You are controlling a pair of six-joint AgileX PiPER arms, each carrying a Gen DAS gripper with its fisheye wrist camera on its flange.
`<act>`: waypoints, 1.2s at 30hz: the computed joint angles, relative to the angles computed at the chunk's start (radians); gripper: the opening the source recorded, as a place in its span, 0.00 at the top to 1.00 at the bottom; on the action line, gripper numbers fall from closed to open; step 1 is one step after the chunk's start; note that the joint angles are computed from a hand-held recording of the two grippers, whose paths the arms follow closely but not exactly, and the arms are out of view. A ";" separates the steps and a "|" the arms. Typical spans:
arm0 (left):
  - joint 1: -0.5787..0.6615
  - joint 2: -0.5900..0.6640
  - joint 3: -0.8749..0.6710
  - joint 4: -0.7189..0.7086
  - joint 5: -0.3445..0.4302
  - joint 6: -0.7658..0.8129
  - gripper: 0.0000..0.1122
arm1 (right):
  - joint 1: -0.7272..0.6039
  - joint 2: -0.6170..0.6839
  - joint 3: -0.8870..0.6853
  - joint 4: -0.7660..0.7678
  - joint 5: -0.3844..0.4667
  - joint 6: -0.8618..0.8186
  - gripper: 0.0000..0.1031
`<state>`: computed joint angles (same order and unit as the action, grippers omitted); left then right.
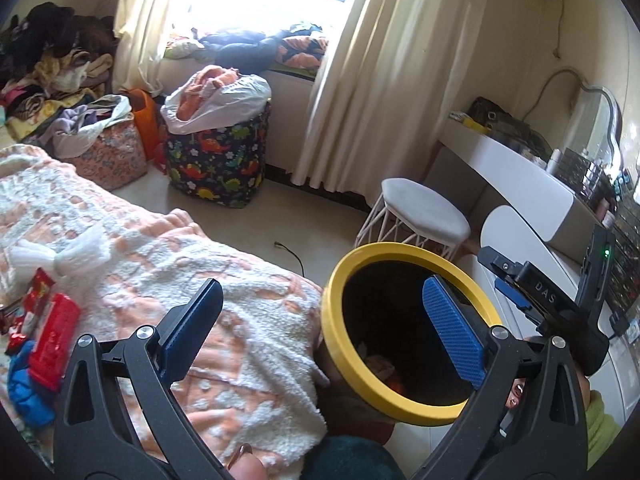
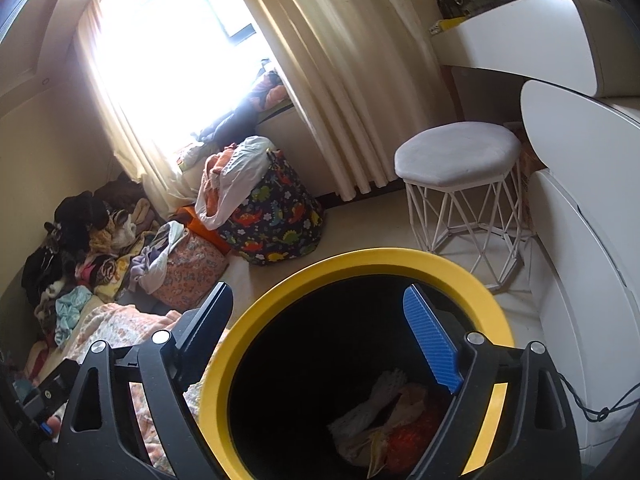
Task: Collect trash
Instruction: 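Open both tools to drop the wrapper and red bag into the bin, then move both tools back toward the red can and wrappers on the bed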
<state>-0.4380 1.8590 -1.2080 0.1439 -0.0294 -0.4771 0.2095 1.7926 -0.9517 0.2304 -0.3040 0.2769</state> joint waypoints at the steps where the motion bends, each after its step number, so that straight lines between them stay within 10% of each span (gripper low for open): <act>1: 0.005 -0.009 0.011 -0.034 -0.004 0.033 0.18 | 0.007 -0.001 -0.001 0.008 0.001 -0.010 0.17; 13: 0.072 -0.109 0.136 -0.142 -0.051 0.117 0.18 | 0.101 -0.004 -0.038 0.048 0.031 -0.072 0.17; 36: 0.240 -0.242 0.286 0.168 -0.113 -0.205 0.18 | 0.339 0.021 -0.141 0.106 0.134 -0.193 0.15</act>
<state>-0.1978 1.6172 -0.9218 0.3120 -0.1428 -0.6819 0.5487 1.8141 -1.0925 0.3362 -0.1695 0.0834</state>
